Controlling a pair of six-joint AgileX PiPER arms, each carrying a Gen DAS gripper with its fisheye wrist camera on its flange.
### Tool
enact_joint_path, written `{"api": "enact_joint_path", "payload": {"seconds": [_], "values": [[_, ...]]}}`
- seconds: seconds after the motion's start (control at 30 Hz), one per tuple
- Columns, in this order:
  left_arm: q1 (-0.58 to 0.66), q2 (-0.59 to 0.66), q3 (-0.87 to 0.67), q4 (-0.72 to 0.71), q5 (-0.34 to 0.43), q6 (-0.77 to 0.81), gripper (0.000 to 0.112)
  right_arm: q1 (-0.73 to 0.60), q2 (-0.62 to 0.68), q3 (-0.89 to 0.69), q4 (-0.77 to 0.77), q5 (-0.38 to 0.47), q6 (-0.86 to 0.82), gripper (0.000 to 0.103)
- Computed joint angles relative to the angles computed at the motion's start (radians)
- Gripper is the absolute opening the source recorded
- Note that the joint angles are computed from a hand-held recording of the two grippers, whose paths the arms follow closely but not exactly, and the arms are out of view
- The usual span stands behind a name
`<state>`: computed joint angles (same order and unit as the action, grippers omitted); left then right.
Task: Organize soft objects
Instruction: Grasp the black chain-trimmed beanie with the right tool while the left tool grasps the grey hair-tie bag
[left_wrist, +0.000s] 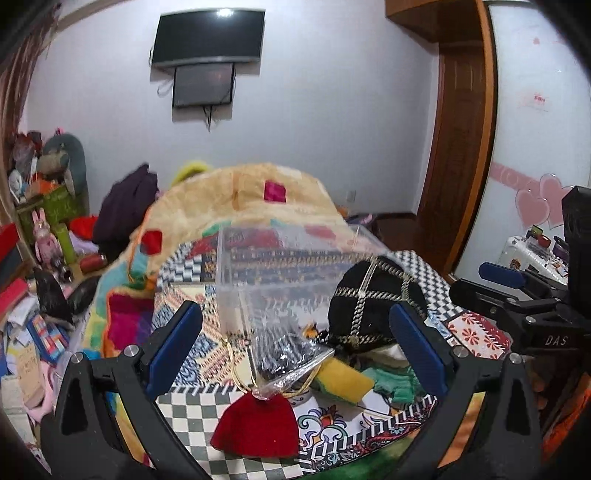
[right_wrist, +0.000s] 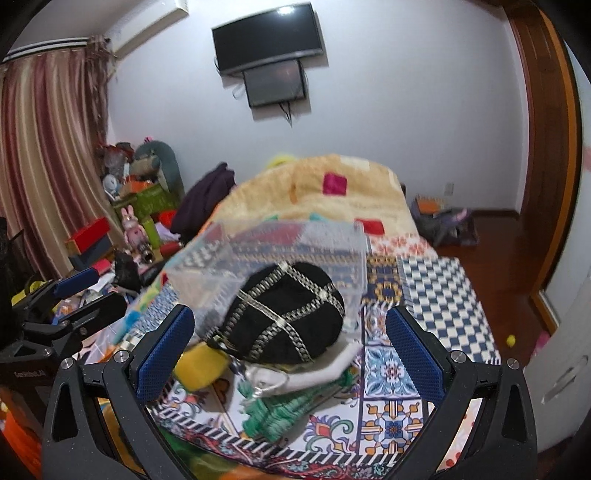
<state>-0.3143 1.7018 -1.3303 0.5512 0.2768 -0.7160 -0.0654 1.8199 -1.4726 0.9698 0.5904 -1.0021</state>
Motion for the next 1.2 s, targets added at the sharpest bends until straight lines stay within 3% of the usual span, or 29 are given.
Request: {"api": "enact_joint_path", "payload": {"seconds": [0.2,0.4,0.6,0.67,0.87,1.07,1.2], "values": [[0.051,0.109,-0.104,-0.379,0.060,0.339,0.087,-0.006,0.101,-0.118,-0.105,0.080,0.126,0.093],[0.088,0.208,-0.191,-0.565,0.130,0.480,0.079,0.008,0.188,-0.223,-0.178,0.150,0.214,0.084],[0.113,0.262,-0.230,-0.703,0.174,0.593,0.068,0.021,0.236,-0.284,-0.220,0.206,0.273,0.068],[0.119,0.274,-0.237,-0.755,0.186,0.641,0.058,0.024,0.234,-0.281,-0.225,0.201,0.272,0.063],[0.121,0.279,-0.235,-0.799,0.198,0.682,0.038,0.029,0.218,-0.257,-0.211,0.171,0.225,0.044],[0.109,0.244,-0.186,-0.756,0.170,0.659,0.028,0.022,0.202,-0.242,-0.163,0.166,0.162,0.025],[0.107,0.221,-0.164,-0.733,0.162,0.633,0.022,0.016,0.178,-0.221,-0.118,0.164,0.116,0.022]]}}
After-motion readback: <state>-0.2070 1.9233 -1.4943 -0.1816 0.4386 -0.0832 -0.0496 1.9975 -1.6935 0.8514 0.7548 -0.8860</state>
